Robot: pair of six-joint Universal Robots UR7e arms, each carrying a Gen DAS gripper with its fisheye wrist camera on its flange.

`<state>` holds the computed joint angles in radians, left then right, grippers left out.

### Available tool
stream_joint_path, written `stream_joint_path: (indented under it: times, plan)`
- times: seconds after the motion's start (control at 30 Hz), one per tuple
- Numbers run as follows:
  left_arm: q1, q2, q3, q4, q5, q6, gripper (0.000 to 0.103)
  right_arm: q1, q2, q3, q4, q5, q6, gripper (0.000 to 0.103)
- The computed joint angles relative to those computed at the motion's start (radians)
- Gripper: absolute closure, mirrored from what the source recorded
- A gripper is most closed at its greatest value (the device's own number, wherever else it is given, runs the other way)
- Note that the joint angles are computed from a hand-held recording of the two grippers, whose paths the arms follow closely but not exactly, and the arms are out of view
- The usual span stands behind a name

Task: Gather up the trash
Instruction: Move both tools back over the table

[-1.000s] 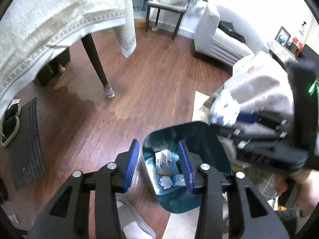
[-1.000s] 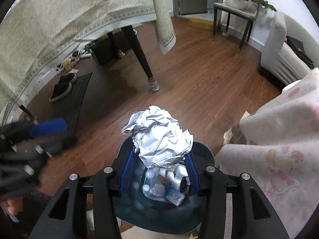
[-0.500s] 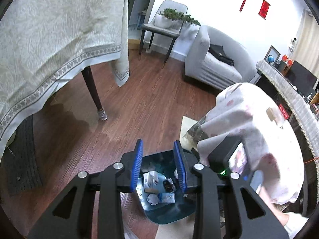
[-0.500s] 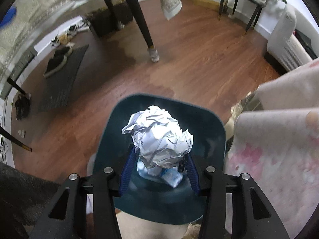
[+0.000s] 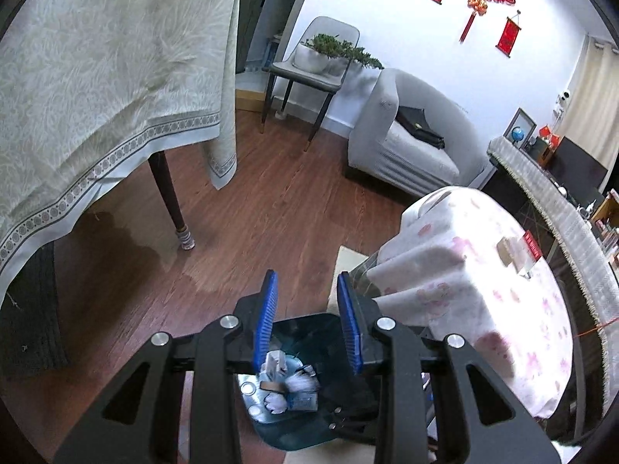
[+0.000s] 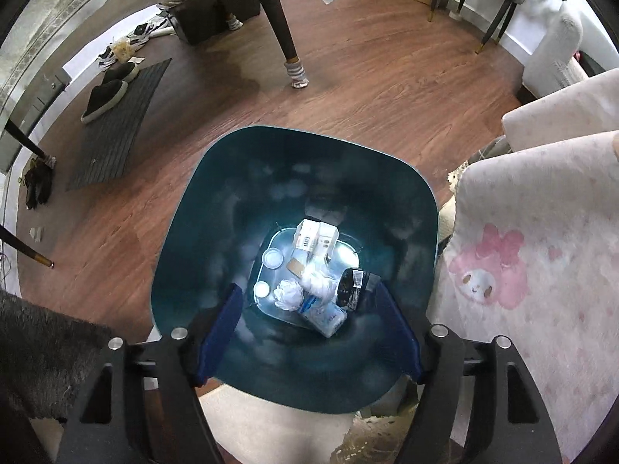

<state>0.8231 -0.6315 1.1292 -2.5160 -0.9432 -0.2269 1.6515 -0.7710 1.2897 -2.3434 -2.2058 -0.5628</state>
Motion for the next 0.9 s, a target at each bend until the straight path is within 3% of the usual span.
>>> stream_joint_path:
  times: [0.6, 0.8, 0.9]
  plan:
    - [-0.031, 0.074, -0.107, -0.034, 0.017, 0.043, 0.05, 0.051, -0.163, 0.051, -0.088, 0.22, -0.092, 0.031]
    - [-0.051, 0.123, -0.164, -0.052, 0.023, 0.09, 0.041, 0.054, -0.222, 0.056, -0.149, 0.251, -0.095, 0.032]
    - [-0.064, 0.155, -0.194, -0.062, 0.054, 0.132, 0.04, 0.051, -0.253, 0.054, -0.175, 0.256, -0.081, 0.037]
